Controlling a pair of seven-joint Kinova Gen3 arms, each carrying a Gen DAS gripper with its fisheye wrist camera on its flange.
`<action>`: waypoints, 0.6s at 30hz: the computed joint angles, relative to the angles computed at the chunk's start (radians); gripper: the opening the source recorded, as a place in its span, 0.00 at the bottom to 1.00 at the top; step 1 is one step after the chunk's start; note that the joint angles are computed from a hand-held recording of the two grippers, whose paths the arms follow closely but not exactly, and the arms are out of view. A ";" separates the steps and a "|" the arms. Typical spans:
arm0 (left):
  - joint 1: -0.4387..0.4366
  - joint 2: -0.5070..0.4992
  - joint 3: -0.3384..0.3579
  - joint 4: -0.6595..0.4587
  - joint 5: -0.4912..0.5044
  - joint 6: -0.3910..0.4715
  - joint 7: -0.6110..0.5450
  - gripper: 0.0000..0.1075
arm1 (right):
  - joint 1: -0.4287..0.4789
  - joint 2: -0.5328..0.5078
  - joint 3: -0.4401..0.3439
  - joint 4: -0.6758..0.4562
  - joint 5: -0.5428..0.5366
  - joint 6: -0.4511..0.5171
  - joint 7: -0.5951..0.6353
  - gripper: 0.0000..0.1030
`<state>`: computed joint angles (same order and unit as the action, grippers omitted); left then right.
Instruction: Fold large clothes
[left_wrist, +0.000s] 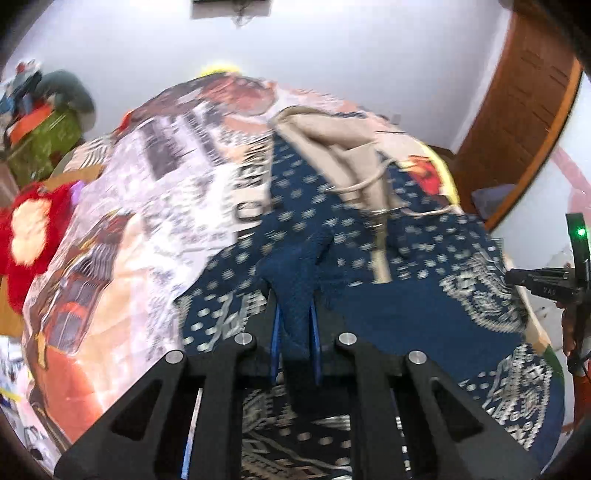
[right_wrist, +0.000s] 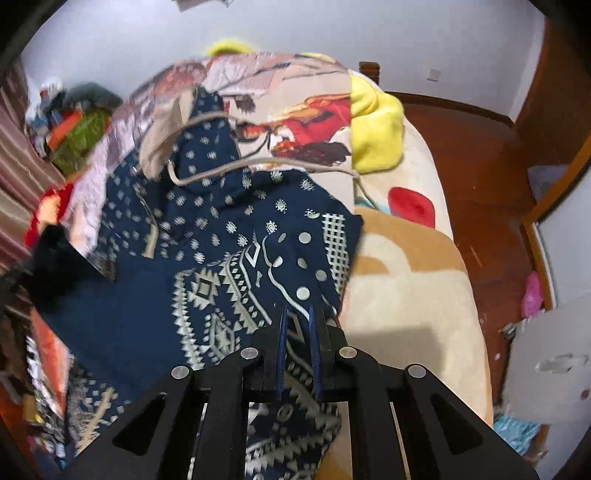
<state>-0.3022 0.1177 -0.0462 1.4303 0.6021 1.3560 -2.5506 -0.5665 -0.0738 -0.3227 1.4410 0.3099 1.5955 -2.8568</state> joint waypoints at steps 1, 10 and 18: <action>-0.002 0.018 -0.004 -0.008 -0.017 0.011 0.007 0.12 | 0.000 0.022 0.001 -0.004 0.000 0.012 0.011 0.08; -0.059 0.140 -0.006 0.073 -0.157 -0.026 0.018 0.16 | -0.135 0.133 0.007 -0.031 0.118 0.144 0.056 0.08; -0.122 0.118 -0.020 0.091 -0.162 -0.079 -0.030 0.29 | -0.167 0.120 0.025 -0.011 0.126 0.151 0.033 0.08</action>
